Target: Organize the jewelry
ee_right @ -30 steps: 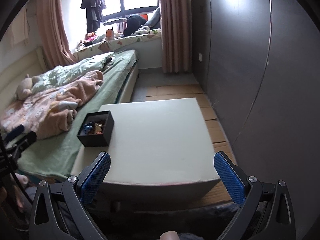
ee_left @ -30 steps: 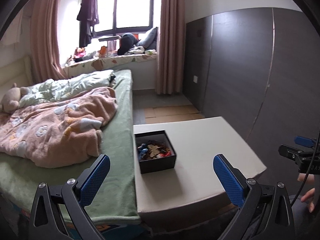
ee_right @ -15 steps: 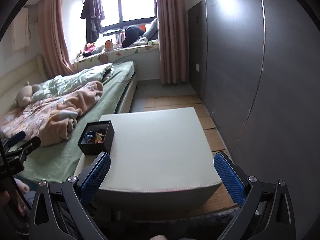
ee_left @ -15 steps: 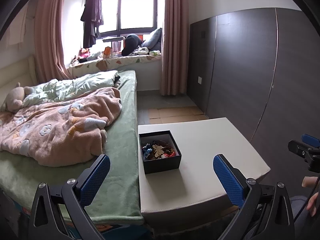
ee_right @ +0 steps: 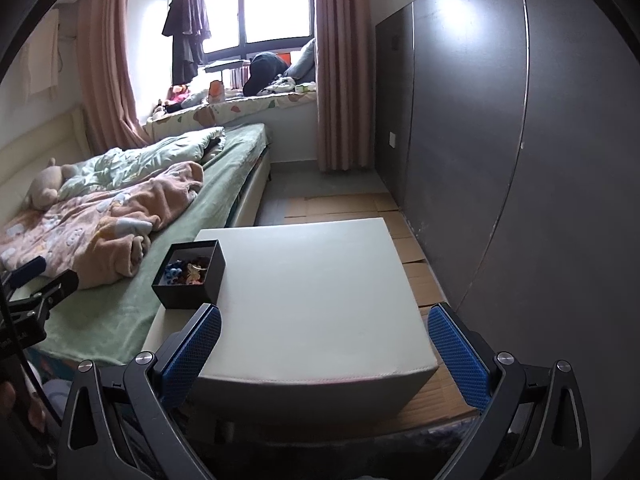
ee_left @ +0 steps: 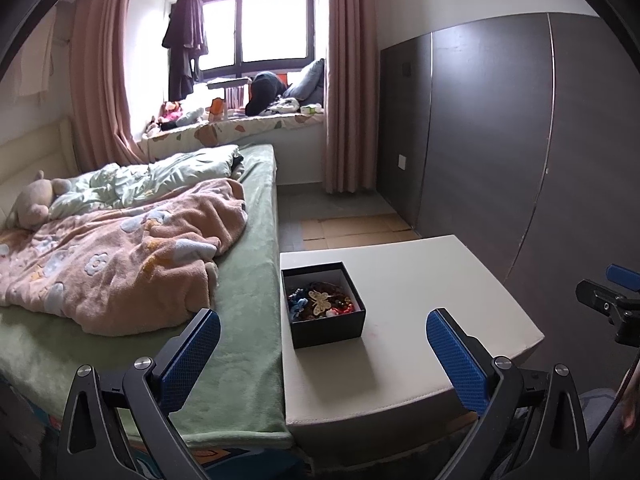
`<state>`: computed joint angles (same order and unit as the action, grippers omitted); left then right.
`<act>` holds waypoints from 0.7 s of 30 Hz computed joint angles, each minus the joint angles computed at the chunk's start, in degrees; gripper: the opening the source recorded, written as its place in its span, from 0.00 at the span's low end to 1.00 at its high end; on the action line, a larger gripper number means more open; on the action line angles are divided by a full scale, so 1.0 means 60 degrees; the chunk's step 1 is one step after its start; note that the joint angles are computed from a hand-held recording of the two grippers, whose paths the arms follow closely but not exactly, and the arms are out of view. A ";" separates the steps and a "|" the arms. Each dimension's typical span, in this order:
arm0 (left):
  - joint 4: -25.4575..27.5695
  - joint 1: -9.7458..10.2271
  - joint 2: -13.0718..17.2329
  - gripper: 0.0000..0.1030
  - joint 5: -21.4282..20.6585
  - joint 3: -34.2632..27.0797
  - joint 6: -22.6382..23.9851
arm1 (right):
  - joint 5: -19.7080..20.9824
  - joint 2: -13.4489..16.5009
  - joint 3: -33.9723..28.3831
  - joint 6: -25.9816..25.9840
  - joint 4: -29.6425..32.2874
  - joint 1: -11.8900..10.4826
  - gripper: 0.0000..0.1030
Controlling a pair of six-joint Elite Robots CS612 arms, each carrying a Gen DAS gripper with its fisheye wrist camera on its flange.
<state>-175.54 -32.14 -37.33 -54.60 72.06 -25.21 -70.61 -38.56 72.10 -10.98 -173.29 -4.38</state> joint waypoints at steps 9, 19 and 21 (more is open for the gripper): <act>0.0251 0.0024 0.0009 1.00 -0.0023 -0.0063 -0.0123 | 0.0104 0.0015 -0.0030 0.0230 0.0031 -0.0053 1.00; 0.0217 -0.0005 0.0030 1.00 0.0073 -0.0073 0.0083 | 0.0120 0.0025 -0.0083 0.0180 0.0231 -0.0050 1.00; 0.0168 -0.0005 0.0034 1.00 0.0022 -0.0075 0.0161 | 0.0101 0.0003 -0.0067 0.0158 0.0302 -0.0054 1.00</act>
